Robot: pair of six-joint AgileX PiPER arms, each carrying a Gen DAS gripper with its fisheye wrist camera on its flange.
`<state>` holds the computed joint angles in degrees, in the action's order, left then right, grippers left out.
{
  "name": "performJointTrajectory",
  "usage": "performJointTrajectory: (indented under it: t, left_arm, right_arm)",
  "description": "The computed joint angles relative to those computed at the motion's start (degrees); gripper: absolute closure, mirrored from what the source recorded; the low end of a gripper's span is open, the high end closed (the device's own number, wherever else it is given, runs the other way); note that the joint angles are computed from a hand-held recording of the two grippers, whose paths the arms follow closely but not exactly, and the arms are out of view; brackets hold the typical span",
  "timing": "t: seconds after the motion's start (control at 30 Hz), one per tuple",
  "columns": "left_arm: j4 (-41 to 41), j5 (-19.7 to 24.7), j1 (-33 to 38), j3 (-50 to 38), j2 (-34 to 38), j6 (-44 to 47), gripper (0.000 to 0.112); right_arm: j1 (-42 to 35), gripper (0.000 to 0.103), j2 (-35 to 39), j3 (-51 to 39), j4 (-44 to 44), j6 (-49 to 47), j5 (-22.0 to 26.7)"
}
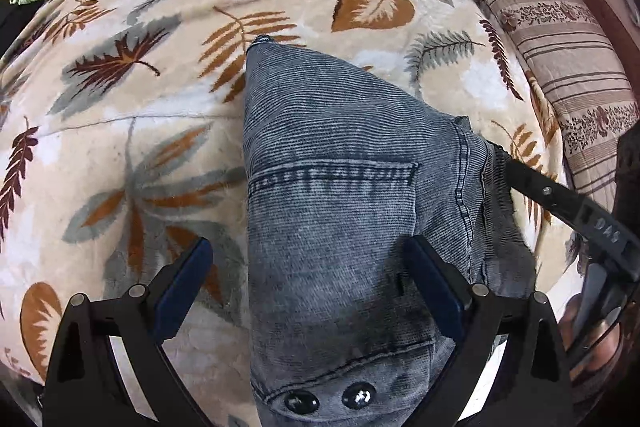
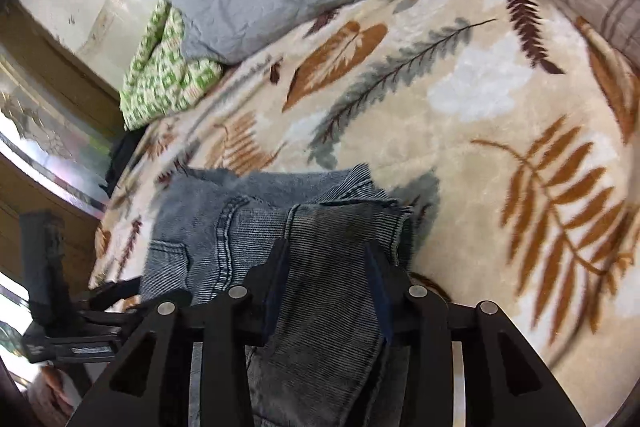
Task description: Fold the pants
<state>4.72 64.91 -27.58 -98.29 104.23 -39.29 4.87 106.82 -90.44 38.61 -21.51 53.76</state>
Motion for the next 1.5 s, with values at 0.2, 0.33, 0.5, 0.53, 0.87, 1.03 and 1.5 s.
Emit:
performJointTrajectory:
  t: [0.2,0.33,0.5,0.53,0.87,1.03,1.5]
  left_arm:
    - [0.2,1.2,-0.6,-0.2,-1.1,-1.2,0.015]
    - [-4.0,-1.1,2.4,3.1,-6.7,1.5,0.015]
    - [-12.6,-2.3,9.7,7.0,-9.8,8.6,0.015]
    - [-15.9,-2.6,11.4,8.0,-9.5,10.7,0.015]
    - [-39.8,-3.7,14.7,11.5,-1.5,26.8,0.015]
    - [-36.2,-5.2,11.8,9.6,-1.9,22.8,0.046]
    - [-25.7,-2.1,13.9,7.9,-10.2,18.2,0.068]
  right_arm:
    - [-4.0,0.054,-3.7,4.7,0.5,0.2,-0.8]
    - [-5.9,0.048,-4.4,6.7,3.0,-1.0,0.3]
    - [-7.1,0.043,-3.1,7.8,7.1,-4.8,2.0]
    - [-7.3,0.043,-2.2,7.9,9.1,-6.1,2.6]
    - [-7.6,0.035,6.0,5.0,17.0,-15.5,15.1]
    - [-1.7,0.072,0.3,6.2,8.5,-13.5,8.4]
    - [6.0,0.077,-5.3,1.9,5.5,-6.3,7.3]
